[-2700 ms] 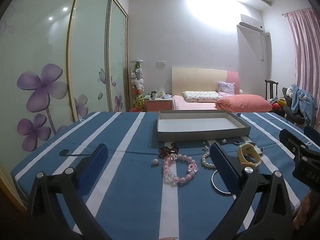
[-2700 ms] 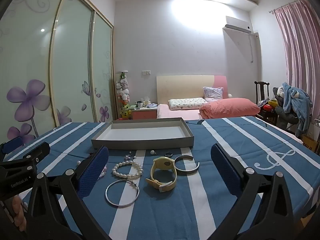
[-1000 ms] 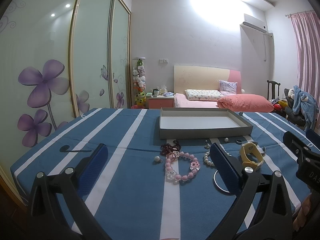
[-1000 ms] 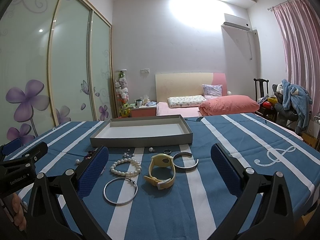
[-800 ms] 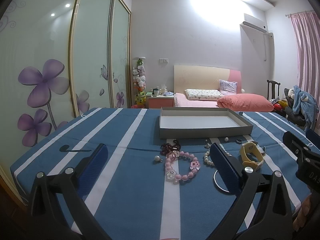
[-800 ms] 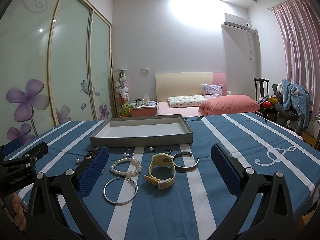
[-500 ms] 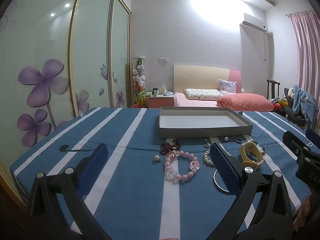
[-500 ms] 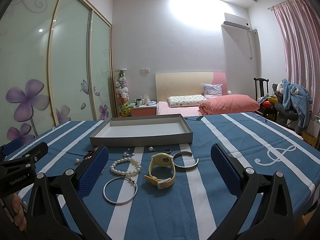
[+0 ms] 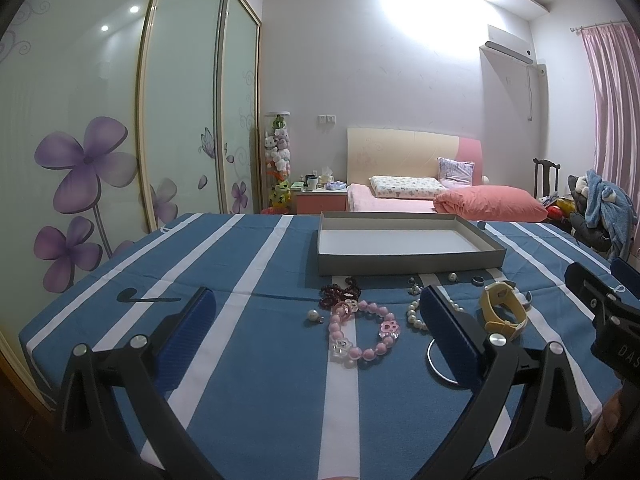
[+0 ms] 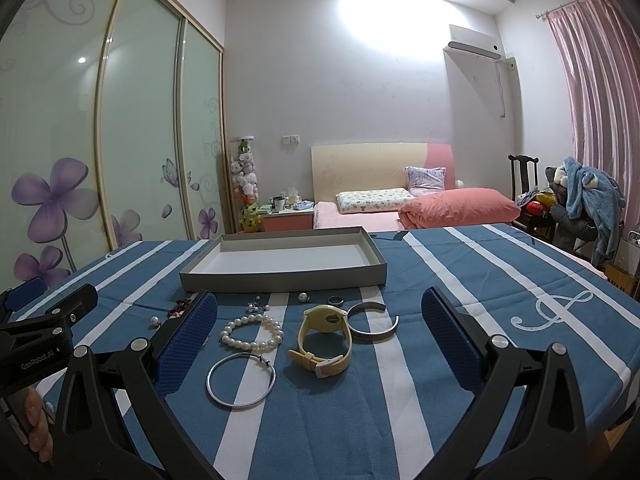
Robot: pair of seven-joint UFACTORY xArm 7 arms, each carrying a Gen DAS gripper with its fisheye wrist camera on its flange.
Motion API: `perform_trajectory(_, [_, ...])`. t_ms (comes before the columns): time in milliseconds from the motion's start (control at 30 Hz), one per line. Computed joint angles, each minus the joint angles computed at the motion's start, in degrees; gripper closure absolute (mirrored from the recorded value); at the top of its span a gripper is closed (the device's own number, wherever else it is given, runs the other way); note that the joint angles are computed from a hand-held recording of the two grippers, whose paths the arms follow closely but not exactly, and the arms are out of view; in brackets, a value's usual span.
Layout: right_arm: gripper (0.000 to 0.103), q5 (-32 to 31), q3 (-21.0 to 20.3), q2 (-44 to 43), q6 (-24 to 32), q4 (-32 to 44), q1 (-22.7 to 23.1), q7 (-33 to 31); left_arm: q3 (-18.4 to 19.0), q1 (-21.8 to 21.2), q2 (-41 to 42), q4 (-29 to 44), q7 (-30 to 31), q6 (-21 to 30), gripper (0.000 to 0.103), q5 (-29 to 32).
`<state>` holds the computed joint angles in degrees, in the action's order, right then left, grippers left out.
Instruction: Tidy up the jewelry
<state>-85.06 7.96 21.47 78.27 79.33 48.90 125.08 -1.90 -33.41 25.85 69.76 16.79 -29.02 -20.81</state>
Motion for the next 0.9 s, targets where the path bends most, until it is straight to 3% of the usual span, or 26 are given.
perform_trajectory(300, [0.002,-0.2,-0.2,1.2,-0.3,0.5,0.2,0.6,-0.2,-0.3,1.6,0.0,0.0,-1.3,0.004,-0.3])
perform_trajectory(433, [0.002,-0.2,-0.7,2.0,-0.9,1.0,0.2,0.7,0.3,0.2,2.6,2.3,-0.2,2.5,0.004,0.7])
perform_trajectory(633, [0.002,0.6,-1.1,0.8,-3.1,0.1,-1.2,0.5,12.7,-6.5,9.6,15.4,-0.1,18.3,0.004,-1.9])
perform_trajectory(667, [0.002,0.7,-1.0,0.7,-3.2,0.0,-1.3,0.6,13.8,-6.6,10.9,17.6,-0.9,20.9,0.010,-1.2])
perform_trajectory(767, [0.002,1.3,-1.1,0.7,-4.4,-0.1,-2.1,0.8,12.6,-4.0,14.1,24.1,-2.2,29.4,0.024,2.0])
perform_trajectory(900, [0.002,2.0,-1.1,0.8,-5.4,0.1,-2.5,0.5,9.7,-0.8,17.7,31.7,-2.8,39.3,0.034,6.0])
